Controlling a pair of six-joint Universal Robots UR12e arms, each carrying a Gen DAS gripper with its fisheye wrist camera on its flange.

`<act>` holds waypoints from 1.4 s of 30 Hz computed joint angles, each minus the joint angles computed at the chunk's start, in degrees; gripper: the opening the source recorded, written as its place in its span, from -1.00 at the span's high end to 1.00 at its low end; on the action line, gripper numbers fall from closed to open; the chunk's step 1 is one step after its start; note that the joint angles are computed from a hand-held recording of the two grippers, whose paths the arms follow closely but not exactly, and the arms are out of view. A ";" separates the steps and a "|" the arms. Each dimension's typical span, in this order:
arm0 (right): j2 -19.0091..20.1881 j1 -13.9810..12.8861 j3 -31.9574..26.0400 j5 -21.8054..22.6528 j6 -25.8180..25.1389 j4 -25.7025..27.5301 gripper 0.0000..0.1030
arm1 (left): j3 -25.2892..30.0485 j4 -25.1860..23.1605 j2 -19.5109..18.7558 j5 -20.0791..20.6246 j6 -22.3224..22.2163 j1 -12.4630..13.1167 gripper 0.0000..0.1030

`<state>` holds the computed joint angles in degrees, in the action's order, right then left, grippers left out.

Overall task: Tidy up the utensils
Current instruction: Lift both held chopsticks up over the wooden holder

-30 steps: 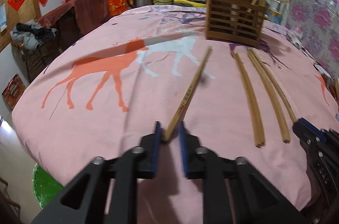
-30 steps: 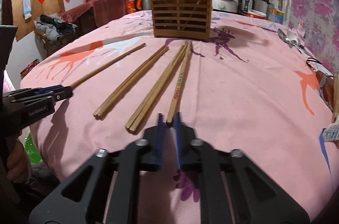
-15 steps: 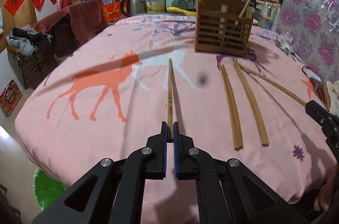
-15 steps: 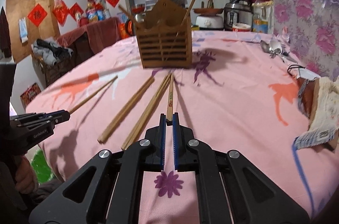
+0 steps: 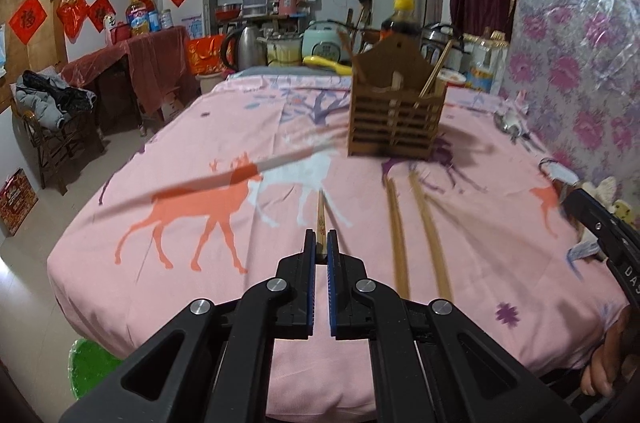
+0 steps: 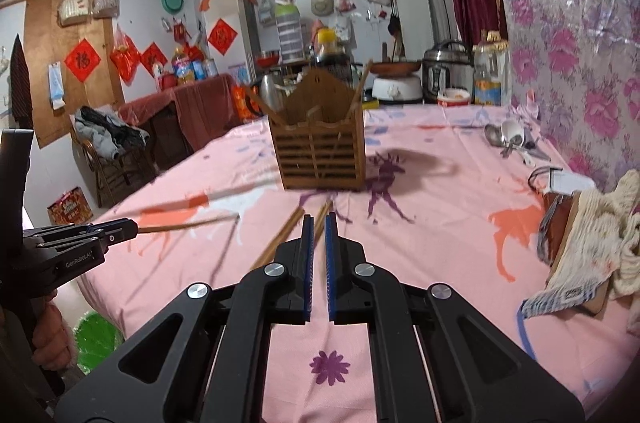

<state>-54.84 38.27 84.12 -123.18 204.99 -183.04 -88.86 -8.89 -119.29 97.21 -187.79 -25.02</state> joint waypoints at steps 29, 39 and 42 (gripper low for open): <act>-0.14 -1.27 4.83 9.61 6.59 12.23 0.88 | 0.42 -0.30 0.79 -3.52 -1.13 0.34 0.89; -2.25 -1.31 2.91 2.94 0.51 2.59 0.88 | 3.89 -1.91 0.01 -3.95 0.08 0.48 0.89; -2.24 -1.65 1.14 2.69 -1.88 1.06 0.88 | 5.85 -2.86 -0.49 -4.62 0.43 0.64 0.89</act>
<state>-57.08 36.61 85.26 -120.49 203.11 -181.98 -83.02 -11.75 -119.78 92.60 -187.36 -24.38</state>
